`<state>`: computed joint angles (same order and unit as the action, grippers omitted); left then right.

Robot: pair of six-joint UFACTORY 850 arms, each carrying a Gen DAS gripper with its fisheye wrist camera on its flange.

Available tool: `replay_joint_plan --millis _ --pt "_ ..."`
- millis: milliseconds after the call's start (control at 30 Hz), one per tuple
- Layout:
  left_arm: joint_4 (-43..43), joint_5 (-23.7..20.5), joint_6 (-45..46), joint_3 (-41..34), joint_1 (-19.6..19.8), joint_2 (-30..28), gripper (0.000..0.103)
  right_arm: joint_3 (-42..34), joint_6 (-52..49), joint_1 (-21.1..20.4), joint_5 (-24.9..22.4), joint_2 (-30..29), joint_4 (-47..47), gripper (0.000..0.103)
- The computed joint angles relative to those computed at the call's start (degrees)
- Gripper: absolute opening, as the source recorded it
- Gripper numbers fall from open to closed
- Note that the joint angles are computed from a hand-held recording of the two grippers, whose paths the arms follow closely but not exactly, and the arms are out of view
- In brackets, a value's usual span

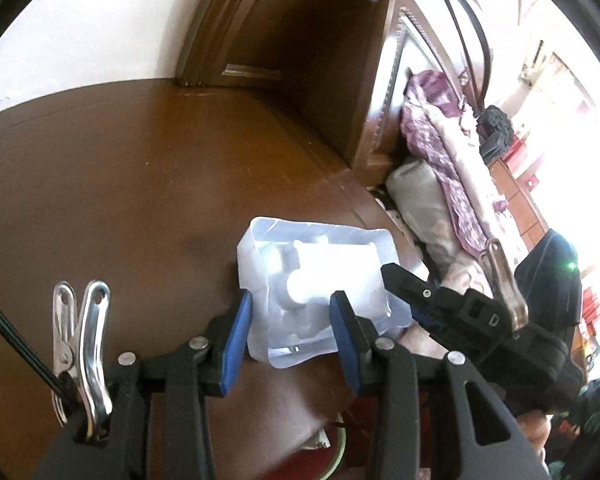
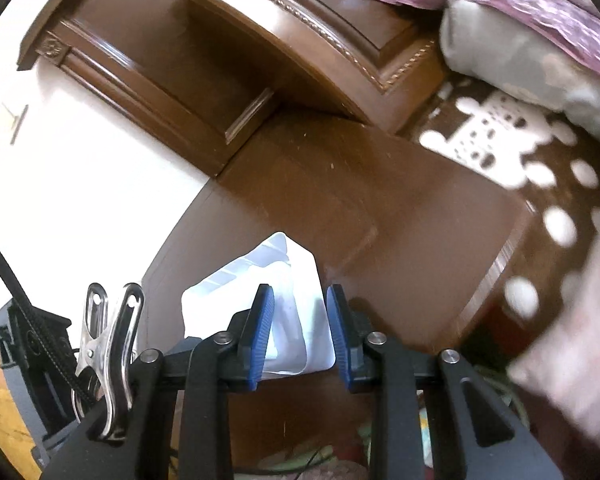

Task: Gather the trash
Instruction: 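Carry the white tray down over the red bin with the right gripper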

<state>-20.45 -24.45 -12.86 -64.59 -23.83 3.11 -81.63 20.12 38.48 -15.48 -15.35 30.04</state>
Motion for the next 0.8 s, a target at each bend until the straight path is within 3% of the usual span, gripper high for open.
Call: replay_joint_plan --millis 133,267,400,600,800 --pt "1.85 0.87 -1.76 3.20 -2.46 3.75 0.041 6.59 -1.37 1.32 3.43 5.71 2.01 0.029" --pt "0.78 1.25 -0.55 5.65 -4.63 6.40 0.041 11.24 7.64 2.63 5.40 10.24 -7.08 0.029" --pt "3.13 1.58 -3.16 8.04 -7.30 8.71 0.041 16.78 11.41 3.94 6.87 14.89 -9.89 0.029" --pt "14.81 2.32 -14.92 11.64 -13.03 11.38 0.041 24.60 10.72 5.21 8.82 20.44 -6.24 0.029" --pt "24.34 3.14 -24.23 14.76 -17.95 11.44 0.041 30.81 27.35 6.86 9.05 24.00 -21.07 0.029"
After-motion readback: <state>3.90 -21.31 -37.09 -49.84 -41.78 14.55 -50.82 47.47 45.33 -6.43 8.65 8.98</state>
